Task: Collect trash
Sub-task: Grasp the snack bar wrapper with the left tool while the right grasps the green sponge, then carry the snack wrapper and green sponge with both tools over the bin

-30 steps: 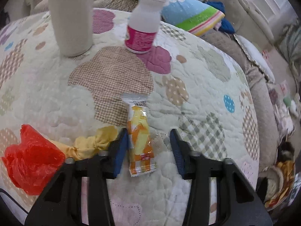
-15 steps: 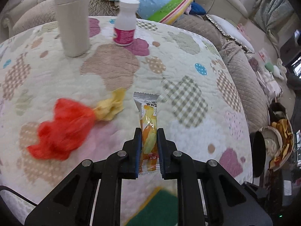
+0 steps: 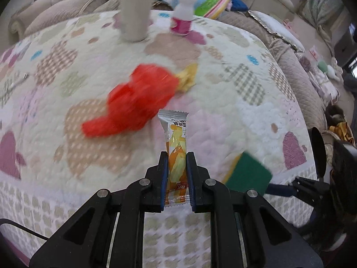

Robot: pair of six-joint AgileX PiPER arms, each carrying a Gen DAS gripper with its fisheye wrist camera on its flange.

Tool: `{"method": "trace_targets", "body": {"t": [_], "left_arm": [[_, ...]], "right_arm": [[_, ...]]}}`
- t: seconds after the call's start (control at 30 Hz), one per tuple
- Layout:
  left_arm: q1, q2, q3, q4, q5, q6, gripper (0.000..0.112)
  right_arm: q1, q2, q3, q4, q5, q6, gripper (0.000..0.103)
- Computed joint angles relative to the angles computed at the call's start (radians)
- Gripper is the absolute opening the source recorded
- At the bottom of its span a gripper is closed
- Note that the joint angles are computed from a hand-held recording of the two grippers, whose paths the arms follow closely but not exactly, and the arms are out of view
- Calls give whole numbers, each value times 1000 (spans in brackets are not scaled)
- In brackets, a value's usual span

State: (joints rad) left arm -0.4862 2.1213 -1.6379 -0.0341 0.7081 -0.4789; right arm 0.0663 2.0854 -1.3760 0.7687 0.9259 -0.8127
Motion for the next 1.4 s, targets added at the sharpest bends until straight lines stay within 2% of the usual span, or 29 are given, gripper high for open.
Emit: {"method": "trace_targets", "body": {"t": [0.03, 0.1, 0.17, 0.23, 0.33, 0.4, 0.47, 0.57, 0.63, 0.7, 0.77, 0.83, 1.0, 1.4], "left_arm": [[7, -21, 39, -5, -20, 1, 13], [20, -80, 134, 3, -68, -6, 13], [28, -123, 200, 21, -98, -18, 13], [40, -154, 251, 13, -125, -11, 13], [57, -186, 311, -25, -160, 20, 13], [62, -197, 337, -54, -182, 43, 13], [64, -202, 351, -82, -197, 66, 13], [64, -208, 360, -112, -211, 89, 13], [58, -211, 359, -120, -216, 94, 13], [49, -209, 351, -118, -215, 89, 13], [38, -199, 333, -117, -210, 83, 13], [23, -187, 309, -110, -204, 71, 13], [-12, -139, 227, -115, -173, 51, 13], [-128, -2, -56, -79, -65, -1, 13]], "right_arm": [[4, 18, -17, 14, 16, 20, 65], [29, 24, -26, 3, -17, 83, 66], [63, 28, -37, -18, -57, 169, 78], [83, 36, -54, -28, -80, 234, 82], [128, 39, -75, -92, -157, 340, 83], [159, 59, -110, -173, -194, 444, 84], [181, 59, -117, -228, -218, 484, 88], [251, 54, -123, -422, -258, 570, 89], [264, 33, -77, -457, -307, 536, 87], [243, -3, -10, -380, -356, 409, 77], [214, -28, 27, -286, -362, 286, 67], [185, -60, 74, -201, -371, 176, 66], [137, -111, 121, -100, -357, 54, 65], [-26, -195, 166, -38, -325, -43, 65]]}}
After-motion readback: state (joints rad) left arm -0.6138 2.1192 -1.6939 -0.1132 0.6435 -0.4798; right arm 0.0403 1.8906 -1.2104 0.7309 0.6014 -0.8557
